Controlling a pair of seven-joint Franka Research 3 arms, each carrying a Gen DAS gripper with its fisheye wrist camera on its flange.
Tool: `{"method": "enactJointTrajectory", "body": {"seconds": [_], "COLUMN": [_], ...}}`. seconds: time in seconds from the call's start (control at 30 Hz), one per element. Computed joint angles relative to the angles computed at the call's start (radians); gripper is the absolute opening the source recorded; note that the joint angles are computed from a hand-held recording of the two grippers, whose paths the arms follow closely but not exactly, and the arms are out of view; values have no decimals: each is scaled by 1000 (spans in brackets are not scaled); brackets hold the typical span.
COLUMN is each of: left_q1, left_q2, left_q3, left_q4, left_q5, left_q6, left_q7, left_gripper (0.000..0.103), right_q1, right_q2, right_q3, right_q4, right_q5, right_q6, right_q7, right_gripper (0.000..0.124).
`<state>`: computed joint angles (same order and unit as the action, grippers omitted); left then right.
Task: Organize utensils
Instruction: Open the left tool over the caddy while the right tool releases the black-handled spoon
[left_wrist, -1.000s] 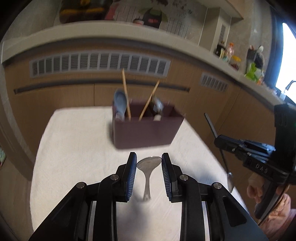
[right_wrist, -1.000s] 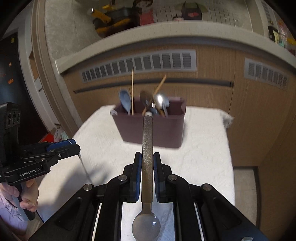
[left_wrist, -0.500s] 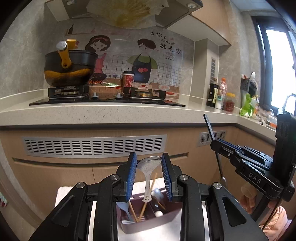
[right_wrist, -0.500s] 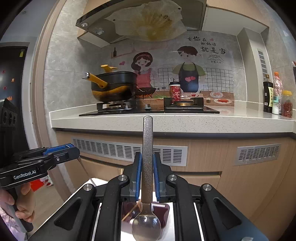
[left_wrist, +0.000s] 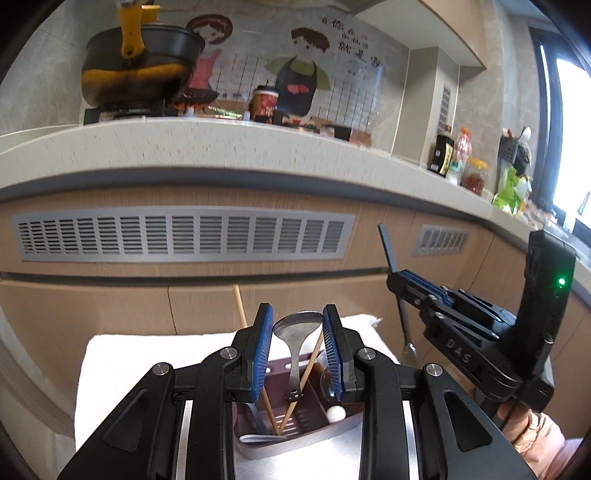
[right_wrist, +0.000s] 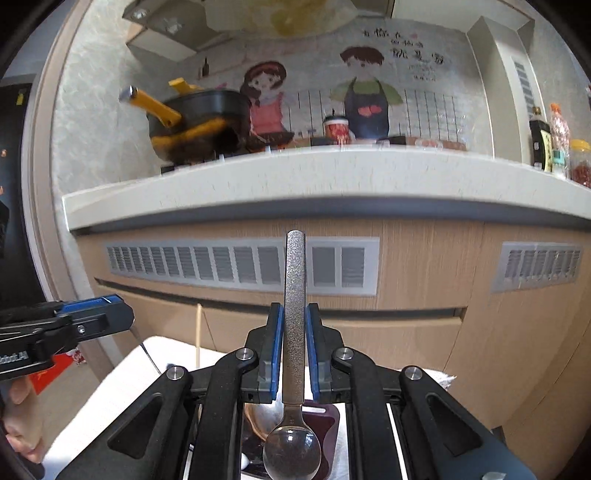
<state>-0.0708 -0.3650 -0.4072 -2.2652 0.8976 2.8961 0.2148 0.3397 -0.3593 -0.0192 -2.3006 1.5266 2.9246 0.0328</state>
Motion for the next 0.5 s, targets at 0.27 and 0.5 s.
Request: {"method": "enactJointTrajectory", "body": {"seconds": [0.27, 0.5], "left_q1": [-20, -41], "left_q2": [40, 27], "left_q3": [18, 29], "left_q4": [-24, -76], "left_q5": [-33, -96], "left_q6": [6, 1], "left_q7": [-7, -20], "left_gripper": [30, 40], "right_q1": [-17, -35], "right_q2": [62, -5], "right_q3": [5, -5], "right_q4": [9, -79], "right_q5": [-18, -67], "right_q6": [-35, -68], "right_q7": [8, 59], "right_gripper": [14, 45]}}
